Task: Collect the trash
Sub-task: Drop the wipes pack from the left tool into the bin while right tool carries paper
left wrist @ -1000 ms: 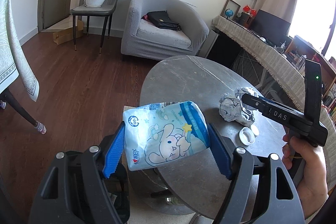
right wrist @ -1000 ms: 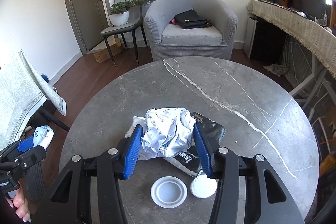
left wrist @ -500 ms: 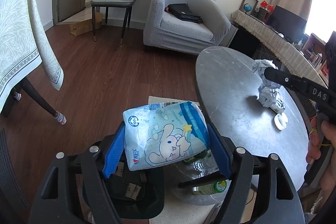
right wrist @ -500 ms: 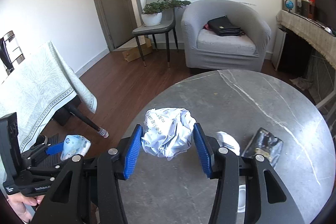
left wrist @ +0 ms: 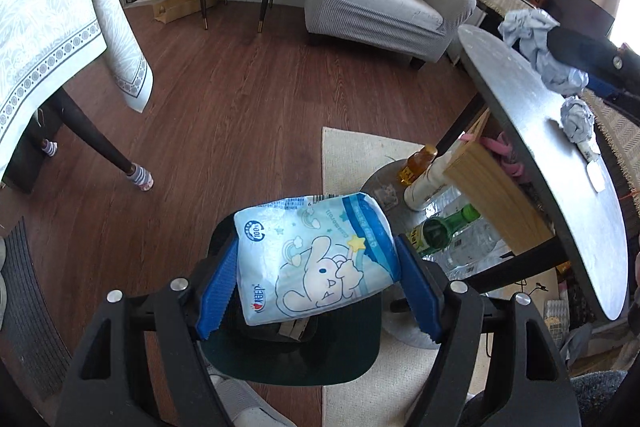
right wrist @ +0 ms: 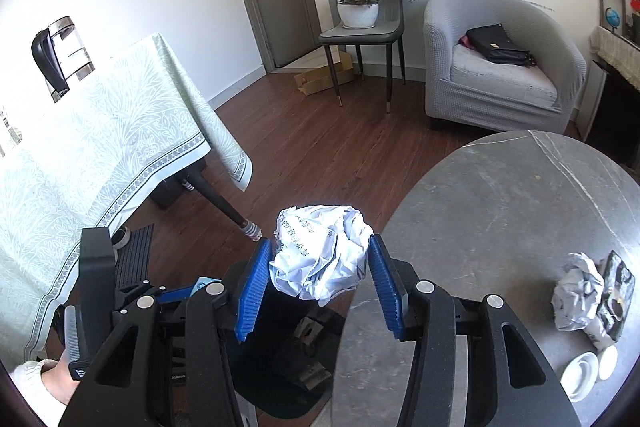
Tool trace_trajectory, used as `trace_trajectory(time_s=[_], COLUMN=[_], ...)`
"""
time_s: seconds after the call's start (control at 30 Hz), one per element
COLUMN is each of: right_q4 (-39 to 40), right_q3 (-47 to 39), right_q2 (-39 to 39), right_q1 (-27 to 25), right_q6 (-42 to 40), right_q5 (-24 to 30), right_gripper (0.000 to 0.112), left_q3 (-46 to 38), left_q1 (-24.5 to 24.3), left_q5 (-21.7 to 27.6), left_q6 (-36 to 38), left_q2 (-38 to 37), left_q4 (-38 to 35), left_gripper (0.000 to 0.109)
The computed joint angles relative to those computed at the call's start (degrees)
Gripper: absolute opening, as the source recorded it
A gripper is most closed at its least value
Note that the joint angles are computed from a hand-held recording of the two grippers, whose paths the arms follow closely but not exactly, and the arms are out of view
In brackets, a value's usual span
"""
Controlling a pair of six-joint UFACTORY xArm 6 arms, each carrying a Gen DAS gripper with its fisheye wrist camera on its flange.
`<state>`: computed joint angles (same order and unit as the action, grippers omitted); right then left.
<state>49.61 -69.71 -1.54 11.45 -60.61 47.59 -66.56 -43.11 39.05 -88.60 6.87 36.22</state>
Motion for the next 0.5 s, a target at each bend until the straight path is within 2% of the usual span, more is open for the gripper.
trace_trajectory(time_s=[0.2,0.5], right_q4=[-1.6,-5.1], right_q3=[1.2,2.2], right_q2=[-0.4,0.4], right_q1=[2.8,6.5], right_q6=[0.6,2.6], right_q5=[0.1,-0.8], right_gripper=[0.05,0.05], left_q3=[3.8,6.9], left_q1=[1.0,0.8], left_q5=[-2.6,-2.0], left_q6=[5.1,12.8], left_q2=[0.6,0.8], left_q4=[-6.8,-13.6], left_gripper=[0.077,0.077])
